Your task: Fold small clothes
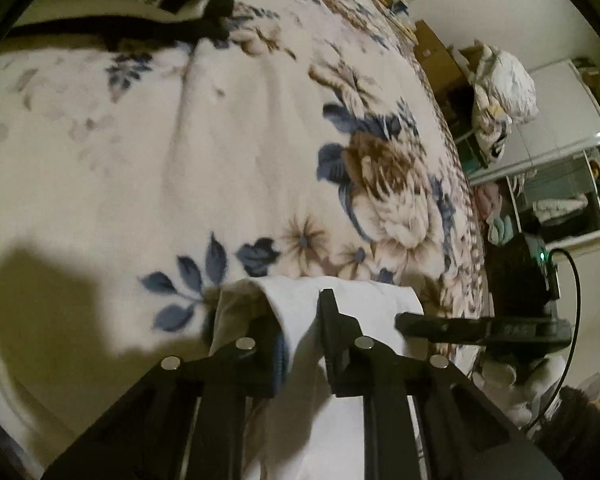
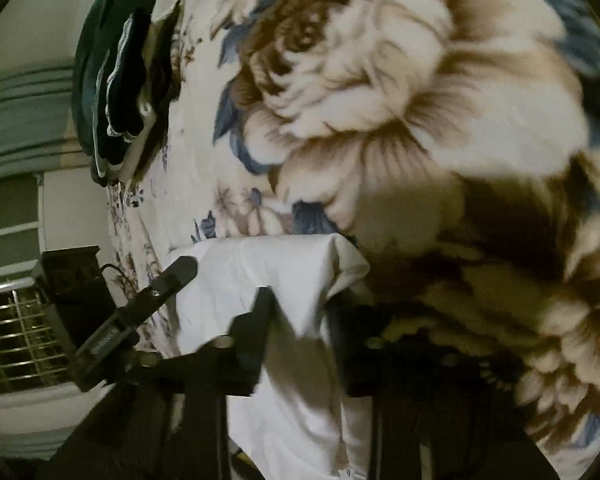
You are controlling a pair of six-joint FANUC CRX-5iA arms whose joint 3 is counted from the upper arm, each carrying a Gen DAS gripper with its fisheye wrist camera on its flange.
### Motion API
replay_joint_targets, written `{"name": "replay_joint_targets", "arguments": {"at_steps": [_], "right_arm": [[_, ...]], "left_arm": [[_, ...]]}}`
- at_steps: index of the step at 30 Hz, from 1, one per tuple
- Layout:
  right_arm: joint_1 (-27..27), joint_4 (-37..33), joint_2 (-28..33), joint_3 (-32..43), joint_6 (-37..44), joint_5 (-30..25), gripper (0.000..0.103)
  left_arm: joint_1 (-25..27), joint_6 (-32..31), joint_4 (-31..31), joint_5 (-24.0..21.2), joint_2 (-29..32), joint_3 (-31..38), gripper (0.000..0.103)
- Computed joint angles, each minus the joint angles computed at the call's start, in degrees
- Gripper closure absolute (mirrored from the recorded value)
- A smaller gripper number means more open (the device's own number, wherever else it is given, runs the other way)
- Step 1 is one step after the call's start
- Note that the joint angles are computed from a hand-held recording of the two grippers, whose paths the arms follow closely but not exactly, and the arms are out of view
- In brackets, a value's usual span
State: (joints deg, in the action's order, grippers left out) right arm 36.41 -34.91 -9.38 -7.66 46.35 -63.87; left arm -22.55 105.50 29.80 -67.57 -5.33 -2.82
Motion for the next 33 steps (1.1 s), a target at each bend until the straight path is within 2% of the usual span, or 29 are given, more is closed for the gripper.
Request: {"name": "replay_joint_targets", "arguments": {"at_steps": [2, 6, 10, 12, 13, 15, 16, 17, 18, 19, 21, 25, 27, 29, 30, 31, 32, 33], "right_arm": [[0.63, 1.80, 0.11, 0.95, -1.63, 0.04, 0.091], [0.00, 4.70, 1.26, 4.17, -3.76, 0.07, 0.093], [-1.27, 8.79, 6.75, 10.95, -4.24, -1.48, 0.093], [-3.46, 7.88, 10.44, 14.90, -2.85, -3.77, 0.093], [-4.67, 6.93, 12.49, 17.06, -2.82, -5.73, 0.088], [-5.91, 7.45, 15.10, 20.34, -3.22, -9.87, 0.084], [-6.03, 8.06, 14.57, 20.19, -3.01, -10.25, 0.078], [-6.06, 8.31, 13.50, 19.65, -2.69, -10.12, 0.065], [-6.31, 7.69, 11.97, 18.70, -2.30, -9.84, 0.060], [-6.55, 6.54, 10.18, 17.38, -2.14, -9.58, 0.057], [-6.60, 3.87, 7.66, 14.84, -1.85, -8.93, 0.057], [-5.78, -0.11, 5.27, 10.26, -2.46, -6.45, 0.057], [-5.34, -0.95, 5.31, 8.03, -4.83, -5.21, 0.057], [-5.80, -2.76, 5.74, 6.77, -6.10, -4.49, 0.057], [-5.79, -3.02, 5.43, 6.05, -6.78, -3.70, 0.057], [-5.43, -2.51, 5.20, 5.81, -7.20, -3.02, 0.067], [-5.01, -1.79, 4.62, 5.50, -7.09, -1.98, 0.087], [-4.12, 0.02, 4.08, 5.62, -7.23, -0.85, 0.094]], "left_arm": [[0.78, 0.07, 0.54, -0.37, 0.44, 1.25, 0.091], [2.15, -0.83, 1.39, -0.61, 4.31, 6.15, 0.091], [4.26, -2.41, 2.85, -2.17, 11.42, 12.92, 0.089], [5.48, -2.41, 3.80, -4.26, 14.72, 15.60, 0.087], [6.07, -2.23, 4.68, -4.96, 15.28, 15.65, 0.087], [6.68, -1.92, 4.76, -5.86, 14.35, 14.73, 0.087], [6.98, -2.40, 5.01, -5.16, 12.22, 12.60, 0.084], [7.23, -2.54, 5.29, -4.84, 10.17, 10.60, 0.074], [7.47, -2.14, 5.16, -4.98, 8.73, 9.56, 0.067], [7.65, -1.25, 4.64, -4.92, 6.81, 8.11, 0.054], [7.33, 0.85, 3.22, -4.23, 2.87, 5.22, 0.052], [5.16, 3.36, 1.58, -3.91, 1.61, 3.67, 0.052], [3.32, 6.12, -2.05, -2.64, 2.18, 4.30, 0.056], [1.73, 8.23, -5.74, -2.65, 3.18, 6.39, 0.097], [1.22, 8.70, -6.55, -3.09, 3.88, 7.61, 0.097], [0.95, 8.95, -7.26, -3.03, 3.92, 8.24, 0.097], [0.88, 8.89, -7.39, -2.66, 3.68, 8.41, 0.098], [1.15, 8.53, -6.87, -2.37, 3.32, 8.12, 0.098]]}}
